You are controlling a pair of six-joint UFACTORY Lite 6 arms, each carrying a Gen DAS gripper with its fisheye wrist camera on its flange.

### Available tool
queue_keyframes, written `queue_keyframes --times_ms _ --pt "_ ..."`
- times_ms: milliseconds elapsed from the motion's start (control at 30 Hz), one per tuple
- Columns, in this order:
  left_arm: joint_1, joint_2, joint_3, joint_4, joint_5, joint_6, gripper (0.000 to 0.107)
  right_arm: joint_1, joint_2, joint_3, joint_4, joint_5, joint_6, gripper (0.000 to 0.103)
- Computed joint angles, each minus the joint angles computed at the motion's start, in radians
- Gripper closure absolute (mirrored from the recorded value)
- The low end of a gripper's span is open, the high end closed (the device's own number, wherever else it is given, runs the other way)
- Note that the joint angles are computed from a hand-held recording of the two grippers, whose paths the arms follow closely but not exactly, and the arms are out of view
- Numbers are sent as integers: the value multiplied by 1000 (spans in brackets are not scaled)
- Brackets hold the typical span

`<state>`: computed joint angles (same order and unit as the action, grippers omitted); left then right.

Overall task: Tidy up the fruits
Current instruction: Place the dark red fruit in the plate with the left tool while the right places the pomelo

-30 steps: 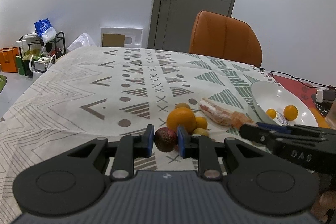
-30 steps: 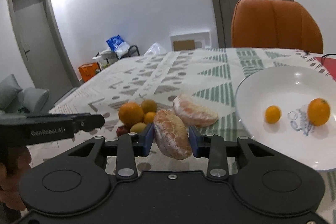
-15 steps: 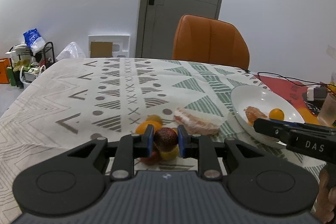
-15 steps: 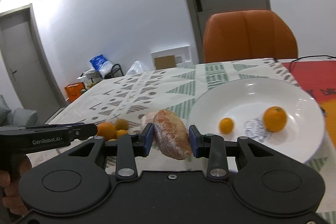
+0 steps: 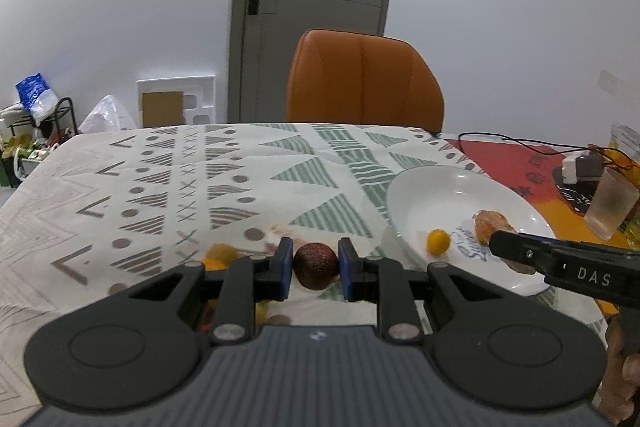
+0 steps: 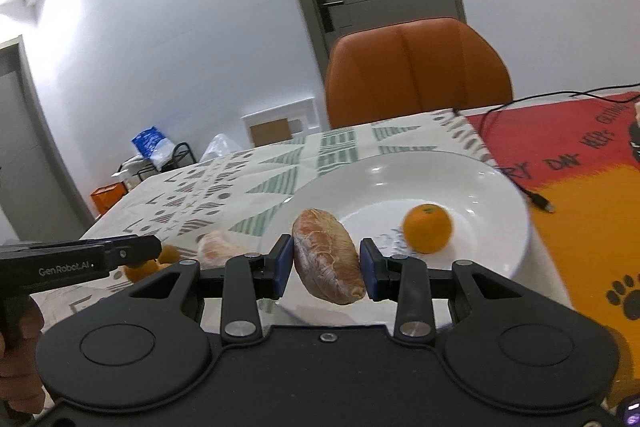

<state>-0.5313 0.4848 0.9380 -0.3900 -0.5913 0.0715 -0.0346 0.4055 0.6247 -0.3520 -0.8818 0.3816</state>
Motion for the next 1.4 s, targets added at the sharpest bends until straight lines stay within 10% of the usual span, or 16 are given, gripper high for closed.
queue_keyframes --times_ms 1167,1400 --pt "-125 230 378 -31 154 83 84 -135 -46 -58 85 16 -81 51" --pt "-119 213 362 -46 189 96 67 -117 -36 -59 95 9 -82 38"
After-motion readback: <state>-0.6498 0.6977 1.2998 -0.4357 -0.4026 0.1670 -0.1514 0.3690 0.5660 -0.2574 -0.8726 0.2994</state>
